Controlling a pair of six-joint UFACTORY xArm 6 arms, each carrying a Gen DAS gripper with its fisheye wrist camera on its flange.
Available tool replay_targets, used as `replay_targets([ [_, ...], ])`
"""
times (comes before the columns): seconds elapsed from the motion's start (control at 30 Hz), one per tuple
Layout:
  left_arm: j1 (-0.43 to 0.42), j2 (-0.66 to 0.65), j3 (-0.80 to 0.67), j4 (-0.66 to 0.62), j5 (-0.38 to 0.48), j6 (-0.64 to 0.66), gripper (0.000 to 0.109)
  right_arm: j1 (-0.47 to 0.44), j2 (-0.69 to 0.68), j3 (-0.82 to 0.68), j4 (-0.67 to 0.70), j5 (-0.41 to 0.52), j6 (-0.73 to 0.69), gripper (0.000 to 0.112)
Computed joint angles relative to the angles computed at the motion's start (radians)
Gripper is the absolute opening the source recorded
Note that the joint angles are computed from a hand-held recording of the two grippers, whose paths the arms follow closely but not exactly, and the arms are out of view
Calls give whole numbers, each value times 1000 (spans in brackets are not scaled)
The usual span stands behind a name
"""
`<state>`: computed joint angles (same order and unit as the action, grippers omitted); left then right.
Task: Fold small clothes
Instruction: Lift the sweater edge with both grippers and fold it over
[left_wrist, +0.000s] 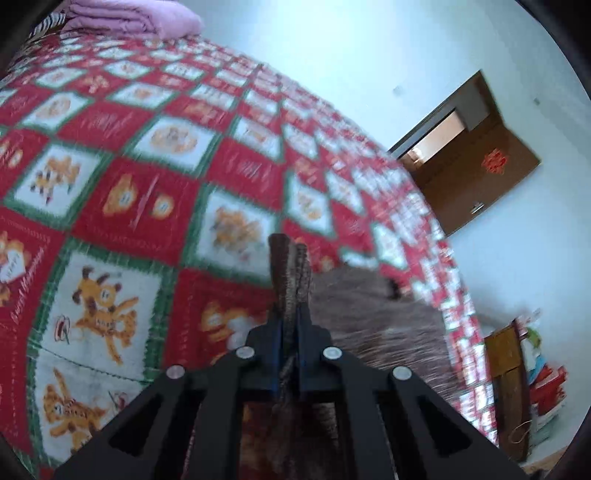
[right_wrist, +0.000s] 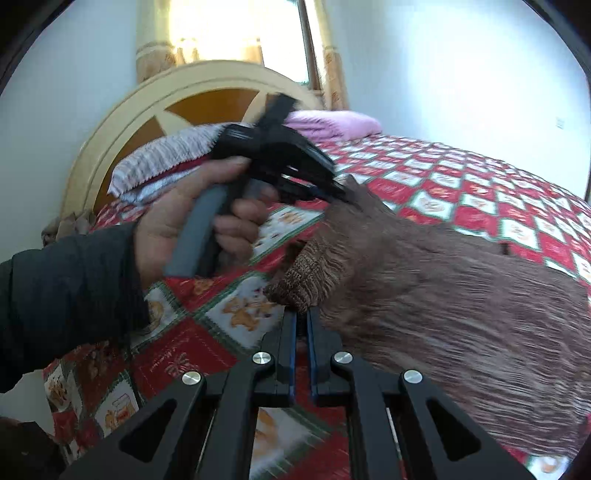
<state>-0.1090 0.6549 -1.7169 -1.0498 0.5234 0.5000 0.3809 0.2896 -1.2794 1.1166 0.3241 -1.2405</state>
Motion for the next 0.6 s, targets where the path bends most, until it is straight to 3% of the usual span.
replay_targets([
  [0.17,-54,3,-95,38,17,-58,7,-118,-62,17,62,91,34,0],
  [0.4,-162,151,-371,219,74,-236,7,-222,-83,26,46,165,107,0],
  [0.6,-183,252,-572,464,215,-413,7,-117,-64,92,-115,-42,127,3],
])
